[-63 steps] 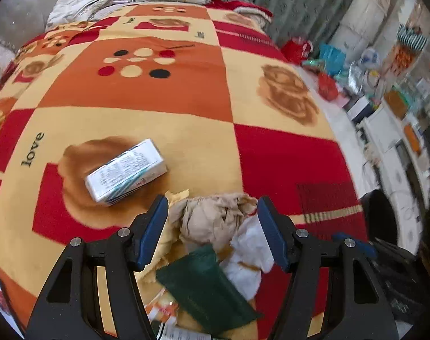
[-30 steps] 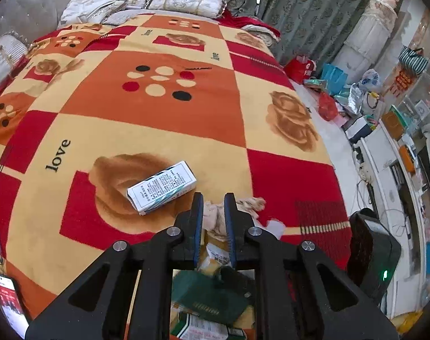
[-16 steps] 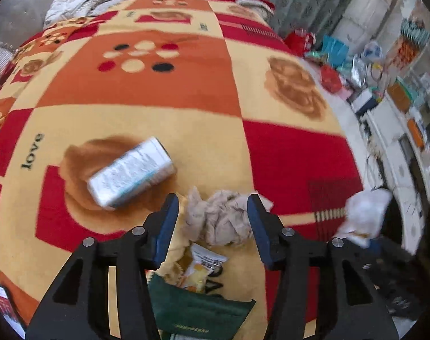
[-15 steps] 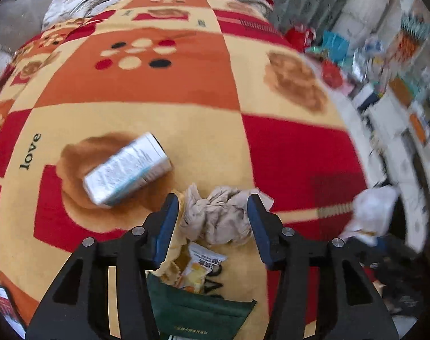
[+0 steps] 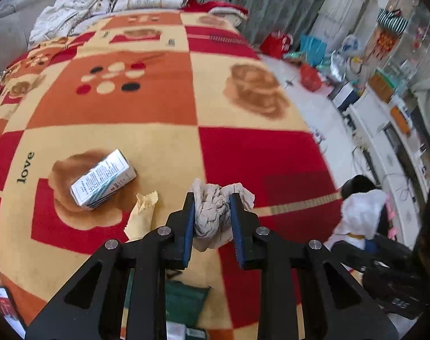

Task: Collect trash
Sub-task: 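Carry the crumpled paper and white tissue over the black bin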

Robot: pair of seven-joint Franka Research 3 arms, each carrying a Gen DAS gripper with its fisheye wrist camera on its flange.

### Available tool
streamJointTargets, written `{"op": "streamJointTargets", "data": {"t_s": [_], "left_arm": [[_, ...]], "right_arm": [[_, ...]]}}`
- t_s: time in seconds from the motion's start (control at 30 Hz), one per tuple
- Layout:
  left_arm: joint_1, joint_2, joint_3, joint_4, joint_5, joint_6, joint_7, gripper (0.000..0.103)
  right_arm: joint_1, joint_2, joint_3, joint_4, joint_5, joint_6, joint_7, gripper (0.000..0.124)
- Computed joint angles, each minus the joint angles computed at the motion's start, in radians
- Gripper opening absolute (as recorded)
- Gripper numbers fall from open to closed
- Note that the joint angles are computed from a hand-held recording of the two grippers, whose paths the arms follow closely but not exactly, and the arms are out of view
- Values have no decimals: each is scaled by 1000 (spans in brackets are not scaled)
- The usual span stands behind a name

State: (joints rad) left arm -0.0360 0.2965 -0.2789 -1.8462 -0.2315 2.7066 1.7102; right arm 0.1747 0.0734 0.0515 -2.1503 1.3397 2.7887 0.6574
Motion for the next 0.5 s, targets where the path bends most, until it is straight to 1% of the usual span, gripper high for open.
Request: {"op": "streamJointTargets", "data": {"t_s": [0.2, 0.37, 0.5], "left_arm": [[-13, -88, -18, -90, -48, 66, 30, 21], [-51, -150, -12, -172, -59, 140, 26, 21], [-80, -179, -9, -211, -63, 168, 26, 21]], "right_arm": [[11, -59, -6, -49, 11, 39, -14, 26], [24, -108, -18, -85, -13, 74, 2, 26], [33, -144, -30, -116, -28, 92, 15, 26]]}}
